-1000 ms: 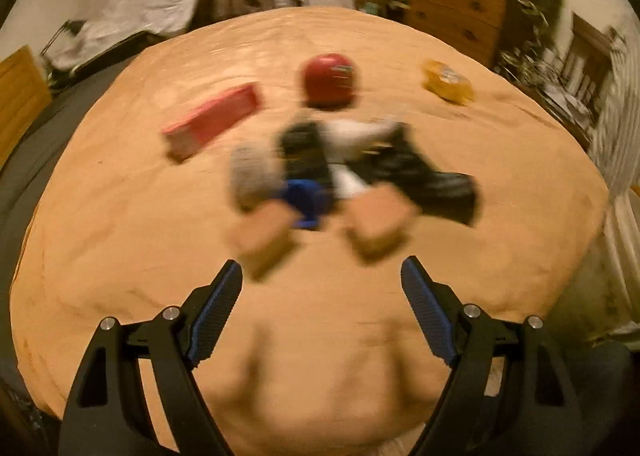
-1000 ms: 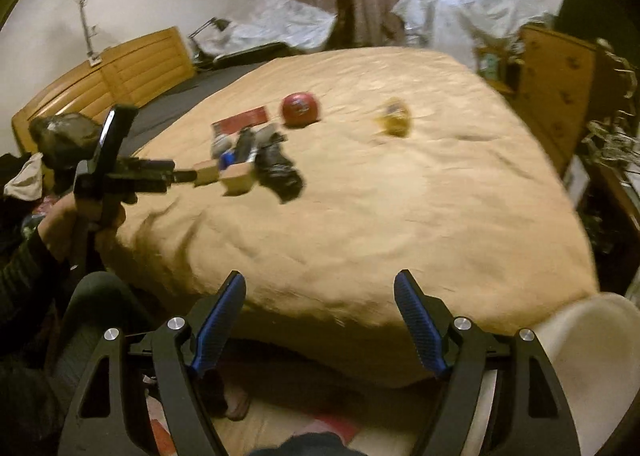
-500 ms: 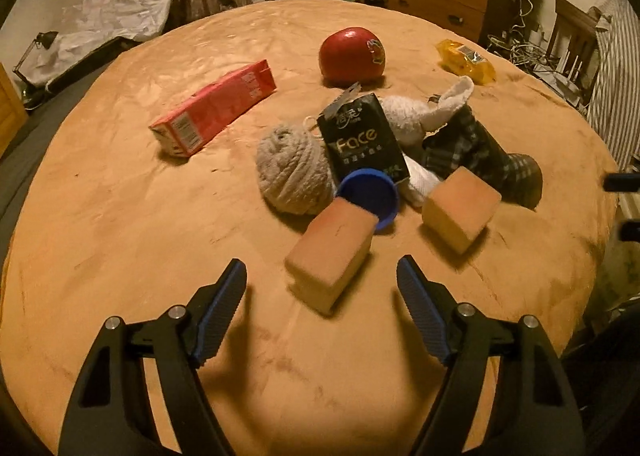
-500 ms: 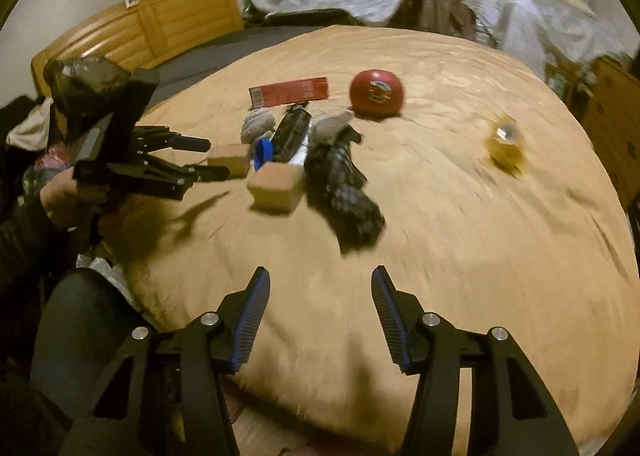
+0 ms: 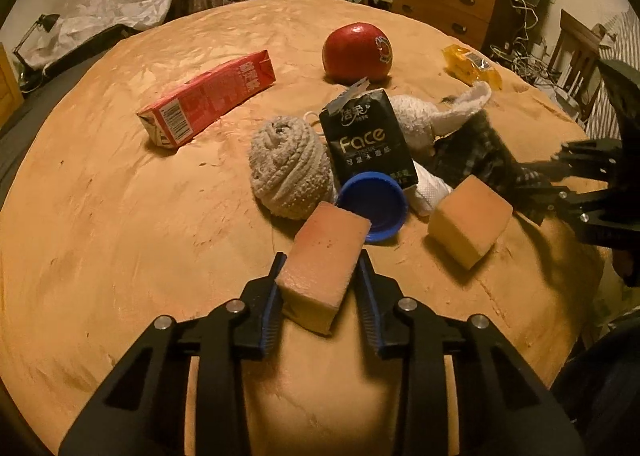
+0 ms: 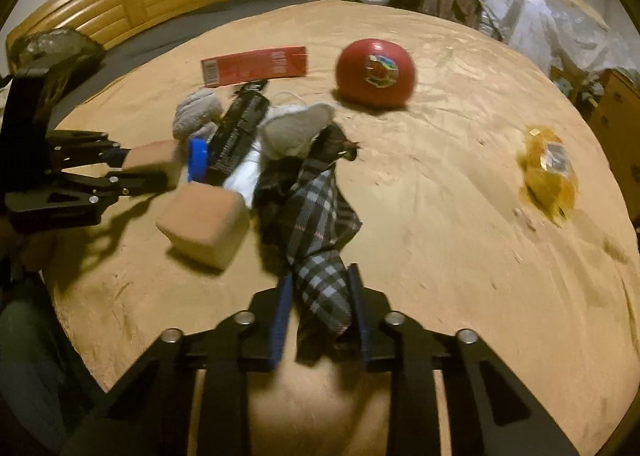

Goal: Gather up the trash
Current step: 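Lift the pink sponge with the left tool while the right tool lifts the plaid cloth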

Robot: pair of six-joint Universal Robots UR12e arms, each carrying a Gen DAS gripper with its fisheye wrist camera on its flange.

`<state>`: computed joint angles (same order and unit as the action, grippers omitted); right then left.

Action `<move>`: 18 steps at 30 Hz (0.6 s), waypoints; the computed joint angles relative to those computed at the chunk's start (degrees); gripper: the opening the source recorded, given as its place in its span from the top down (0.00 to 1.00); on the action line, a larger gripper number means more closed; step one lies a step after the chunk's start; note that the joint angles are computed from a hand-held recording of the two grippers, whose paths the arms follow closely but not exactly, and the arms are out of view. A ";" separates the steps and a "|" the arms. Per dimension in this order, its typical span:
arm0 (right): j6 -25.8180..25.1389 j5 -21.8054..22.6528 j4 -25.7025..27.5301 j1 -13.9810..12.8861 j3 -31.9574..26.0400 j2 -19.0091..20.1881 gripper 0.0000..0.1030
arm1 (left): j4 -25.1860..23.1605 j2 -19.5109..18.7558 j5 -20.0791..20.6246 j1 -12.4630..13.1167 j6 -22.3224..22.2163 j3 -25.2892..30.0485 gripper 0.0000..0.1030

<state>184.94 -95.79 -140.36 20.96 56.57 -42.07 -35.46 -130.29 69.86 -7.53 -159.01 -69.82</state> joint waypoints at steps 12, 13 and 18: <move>7.10 -1.92 -0.37 0.70 12.56 -8.13 0.74 | 2.98 2.09 3.76 -0.21 -3.57 -4.07 0.66; 7.16 -1.37 -0.38 0.74 12.67 -8.32 0.59 | 2.86 2.05 3.64 -0.22 -3.91 -3.98 0.65; 6.69 0.63 -1.02 0.83 11.76 -8.89 0.33 | 3.44 2.10 4.47 -0.47 -3.61 -4.00 0.49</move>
<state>191.63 -95.16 -141.39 21.79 68.33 -50.95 -32.02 -128.19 74.33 -8.00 -162.62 -73.83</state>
